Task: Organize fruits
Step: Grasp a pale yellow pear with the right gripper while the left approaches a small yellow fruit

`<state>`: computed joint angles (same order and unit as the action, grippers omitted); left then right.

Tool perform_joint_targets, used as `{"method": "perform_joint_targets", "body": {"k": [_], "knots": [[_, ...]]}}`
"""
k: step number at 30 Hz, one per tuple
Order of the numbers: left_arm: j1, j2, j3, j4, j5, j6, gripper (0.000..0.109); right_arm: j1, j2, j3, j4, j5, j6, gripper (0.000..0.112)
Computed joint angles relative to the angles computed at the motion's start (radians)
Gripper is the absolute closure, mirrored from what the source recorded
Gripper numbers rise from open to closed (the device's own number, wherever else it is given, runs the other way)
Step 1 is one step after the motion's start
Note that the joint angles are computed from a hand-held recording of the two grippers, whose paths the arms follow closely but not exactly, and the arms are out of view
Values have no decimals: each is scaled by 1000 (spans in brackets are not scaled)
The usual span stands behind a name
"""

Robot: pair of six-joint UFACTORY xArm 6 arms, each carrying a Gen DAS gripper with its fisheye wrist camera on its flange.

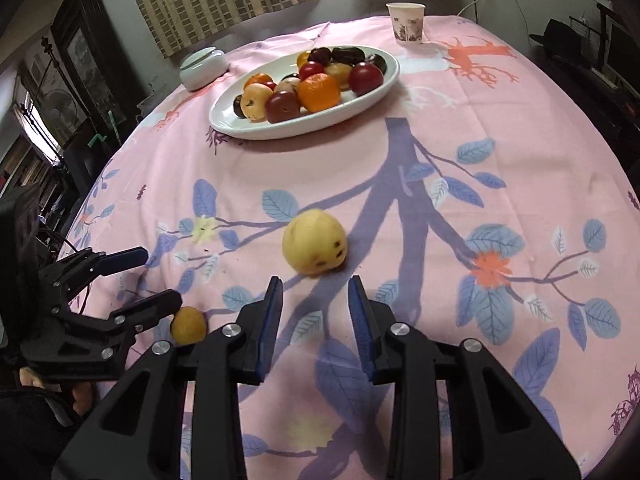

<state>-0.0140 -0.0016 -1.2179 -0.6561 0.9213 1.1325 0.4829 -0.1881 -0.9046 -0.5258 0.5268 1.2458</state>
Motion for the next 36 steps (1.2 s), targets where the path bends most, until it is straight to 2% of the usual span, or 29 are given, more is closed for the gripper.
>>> {"method": "perform_joint_targets", "body": {"k": [2, 4, 6, 8, 10, 13, 15, 19, 22, 25, 36], "knots": [[8, -6, -4, -10, 45, 11, 20, -16, 4, 14, 21, -32, -9, 78], [3, -7, 1, -10, 40, 7, 19, -28, 27, -11, -23, -42, -1, 78], [-1, -1, -3, -6, 32, -8, 19, -35, 63, -67, -78, 28, 8, 78], [-1, 8, -12, -1, 36, -21, 19, -52, 104, -124, -40, 93, -46, 77], [-1, 12, -19, 4, 43, -34, 19, -81, 137, -160, -29, 110, -67, 77], [-5, 2, -9, -3, 48, -17, 19, -123, 183, -192, -4, 79, -127, 75], [-4, -1, -7, -10, 63, -1, 19, -139, 202, -199, -33, 54, -111, 77], [-3, 1, -9, -14, 79, 8, 18, -136, 215, -216, -94, 60, -81, 77], [1, 9, -19, -16, 99, 4, 17, -149, 213, -212, -60, 41, -84, 77], [2, 7, -17, -20, 100, 8, 17, -157, 243, -256, -29, 79, -124, 71], [12, 26, -37, -35, 137, 11, 17, -156, 358, -407, -72, 169, -197, 70]]}}
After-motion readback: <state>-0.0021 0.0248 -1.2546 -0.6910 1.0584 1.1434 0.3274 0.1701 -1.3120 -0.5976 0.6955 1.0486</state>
